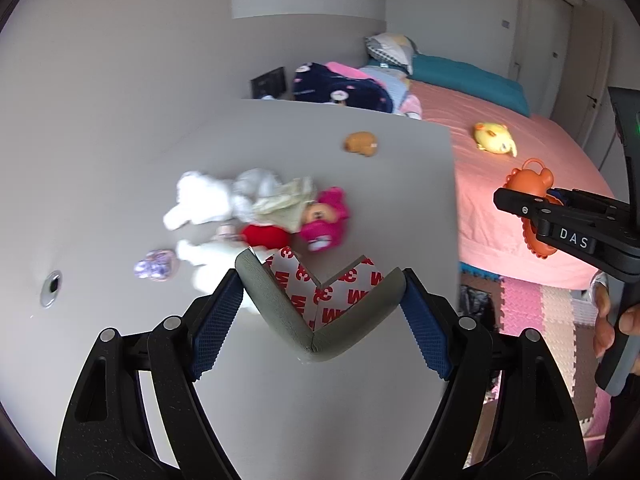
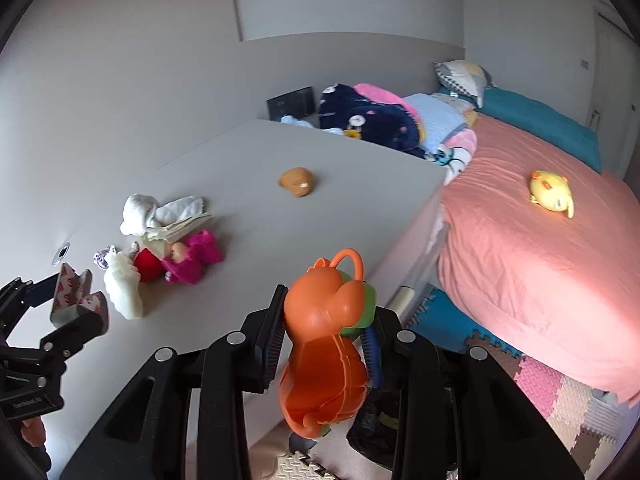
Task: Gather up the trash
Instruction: 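Carry the foam corner and orange toy to the bin and release both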
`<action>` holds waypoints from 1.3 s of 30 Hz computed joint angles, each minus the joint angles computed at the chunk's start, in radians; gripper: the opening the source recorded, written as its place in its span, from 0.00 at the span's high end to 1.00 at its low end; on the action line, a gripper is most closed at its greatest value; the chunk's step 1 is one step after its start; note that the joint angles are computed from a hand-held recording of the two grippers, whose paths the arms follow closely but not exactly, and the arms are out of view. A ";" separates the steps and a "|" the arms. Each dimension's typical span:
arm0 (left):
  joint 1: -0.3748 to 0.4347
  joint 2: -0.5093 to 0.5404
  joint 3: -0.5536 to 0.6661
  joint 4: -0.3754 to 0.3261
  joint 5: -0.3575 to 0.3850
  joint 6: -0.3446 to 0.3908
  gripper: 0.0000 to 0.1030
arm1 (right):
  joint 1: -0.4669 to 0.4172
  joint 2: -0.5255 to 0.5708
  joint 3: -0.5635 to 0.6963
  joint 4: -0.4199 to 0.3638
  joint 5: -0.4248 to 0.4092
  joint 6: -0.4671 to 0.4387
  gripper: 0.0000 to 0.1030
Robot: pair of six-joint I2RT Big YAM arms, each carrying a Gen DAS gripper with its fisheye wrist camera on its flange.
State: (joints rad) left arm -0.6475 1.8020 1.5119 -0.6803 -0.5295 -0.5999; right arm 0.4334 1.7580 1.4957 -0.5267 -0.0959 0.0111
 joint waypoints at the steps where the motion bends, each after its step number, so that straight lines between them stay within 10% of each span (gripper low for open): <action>1: -0.004 0.009 0.012 -0.001 0.003 0.004 0.25 | -0.009 -0.008 -0.009 0.002 0.001 0.002 0.65; 19: -0.066 0.274 0.406 -0.085 0.126 0.137 0.24 | -0.174 -0.097 -0.114 0.025 0.032 0.031 0.65; 35: -0.106 0.596 0.925 -0.318 0.250 0.240 0.24 | -0.290 -0.073 -0.099 -0.010 0.074 0.034 0.65; 39: -0.108 0.720 1.142 -0.462 0.283 0.264 0.08 | -0.305 -0.052 -0.075 -0.020 0.103 0.033 0.21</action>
State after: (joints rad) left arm -0.7555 2.5220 2.6537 -1.1418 -0.2462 -0.3359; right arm 0.1283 1.7056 1.4205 -0.5469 0.0075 0.0441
